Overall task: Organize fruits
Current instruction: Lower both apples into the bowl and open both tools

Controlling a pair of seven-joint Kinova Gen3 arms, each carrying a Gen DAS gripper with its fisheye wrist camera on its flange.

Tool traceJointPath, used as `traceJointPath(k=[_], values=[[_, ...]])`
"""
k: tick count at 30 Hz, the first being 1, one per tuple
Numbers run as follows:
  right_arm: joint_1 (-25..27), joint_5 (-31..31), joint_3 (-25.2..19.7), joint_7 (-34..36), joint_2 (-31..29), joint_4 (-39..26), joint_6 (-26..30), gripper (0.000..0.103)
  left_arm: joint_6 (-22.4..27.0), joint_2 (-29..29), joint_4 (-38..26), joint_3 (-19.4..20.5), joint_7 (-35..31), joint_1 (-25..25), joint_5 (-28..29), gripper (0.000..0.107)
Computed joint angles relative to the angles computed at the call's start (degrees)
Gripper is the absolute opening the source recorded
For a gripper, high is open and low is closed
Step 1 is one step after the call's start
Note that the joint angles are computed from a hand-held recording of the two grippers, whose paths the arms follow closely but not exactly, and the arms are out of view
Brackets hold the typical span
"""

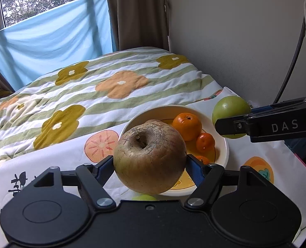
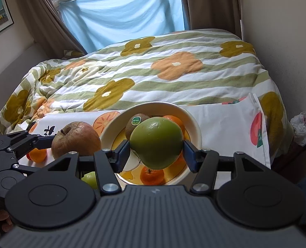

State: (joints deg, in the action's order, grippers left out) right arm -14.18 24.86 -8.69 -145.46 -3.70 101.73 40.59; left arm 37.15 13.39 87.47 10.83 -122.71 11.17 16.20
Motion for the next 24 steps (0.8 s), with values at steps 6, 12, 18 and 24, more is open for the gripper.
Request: traceJointPath(k=[6, 12, 18, 24], values=[[1.57, -6.51, 2.74, 9.12, 0.96, 0.91, -3.34, 0.071, 0.09, 4.41, -2.99, -1.99, 8.31, 5.52, -8.24, 0.078], [2.64, -9.68, 3.54, 12.9, 1.92, 1.29, -5.44, 0.071, 1.56, 7.71, -6.2, -2.96, 13.99, 8.91, -14.29, 0.078], [3.23, -10.98, 3.84, 14.62, 2.07, 1.61, -5.91, 0.071, 4.73, 10.1, -9.37, -2.47, 15.28, 9.65, -16.3, 0.079], [3.44, -10.94, 3.95, 14.84, 2.4, 1.58, -6.04, 0.071, 2.0, 7.84, -6.68, -2.14, 14.31, 9.05, -16.35, 0.098]])
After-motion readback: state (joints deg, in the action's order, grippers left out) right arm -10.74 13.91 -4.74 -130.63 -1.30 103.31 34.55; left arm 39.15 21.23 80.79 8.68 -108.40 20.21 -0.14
